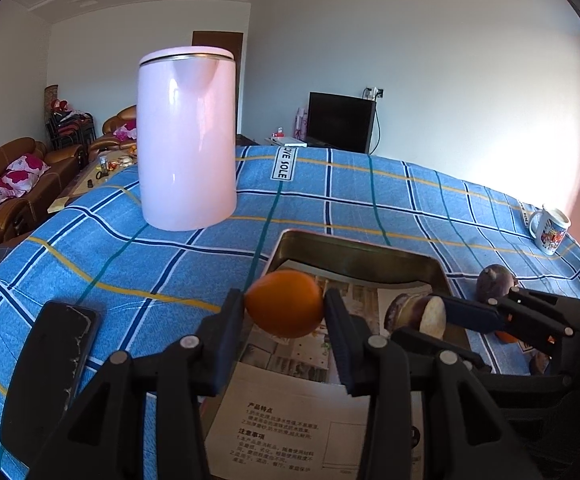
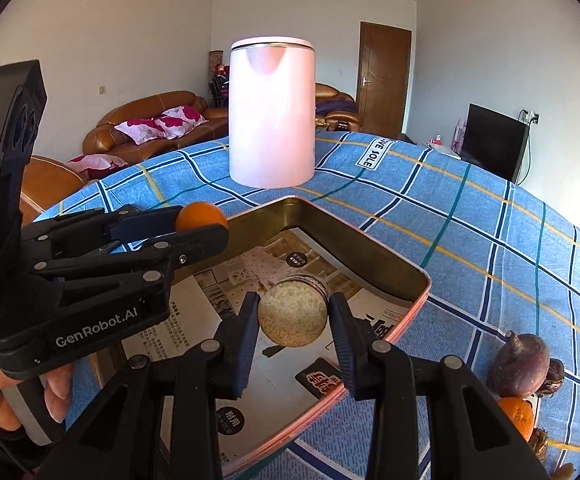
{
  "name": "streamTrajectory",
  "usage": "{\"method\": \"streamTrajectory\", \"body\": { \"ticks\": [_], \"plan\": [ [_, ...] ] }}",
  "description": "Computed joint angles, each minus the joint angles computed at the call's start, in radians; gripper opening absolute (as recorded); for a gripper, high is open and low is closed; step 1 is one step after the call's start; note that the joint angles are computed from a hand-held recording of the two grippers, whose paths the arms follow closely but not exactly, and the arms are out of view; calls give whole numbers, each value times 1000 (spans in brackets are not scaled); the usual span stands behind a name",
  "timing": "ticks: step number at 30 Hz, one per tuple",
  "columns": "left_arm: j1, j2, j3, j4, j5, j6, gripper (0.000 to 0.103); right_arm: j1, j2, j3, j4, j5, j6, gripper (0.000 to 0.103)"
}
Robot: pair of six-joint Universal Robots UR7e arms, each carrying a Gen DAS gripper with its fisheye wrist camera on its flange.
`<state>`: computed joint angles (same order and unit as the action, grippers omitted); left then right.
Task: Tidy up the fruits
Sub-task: 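Open the left tool to drop the orange in the tin while the right tool releases the cake, then grasp a cork-topped round cake with the left tool while the right tool grasps a yellow fruit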
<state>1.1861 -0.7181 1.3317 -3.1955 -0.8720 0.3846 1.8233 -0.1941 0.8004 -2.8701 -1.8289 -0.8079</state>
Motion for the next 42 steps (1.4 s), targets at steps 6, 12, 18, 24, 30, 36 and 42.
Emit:
{"method": "streamTrajectory", "body": {
  "ticks": [6,12,18,24,30,36,42],
  "plan": [
    [-17,-7,22,-50,8,27,46,-3,-13,19,-15,7,15,38],
    [-44,-19,65,-114,-2,39,67,-14,-84,140,-114,39,35,44],
    [-81,-26,127,-130,-59,45,69,-44,-226,365,-302,47,15,46],
    [-115,21,119,-44,-118,36,76,-113,-354,524,-490,-39,65,50],
    [-136,77,75,100,-178,4,76,-177,-419,543,-520,-165,167,50],
    [-157,117,42,176,-181,24,76,-203,-423,496,-399,-207,219,50],
    [-153,119,34,253,-203,12,74,-218,-434,497,-350,-196,249,50]
  ]
}}
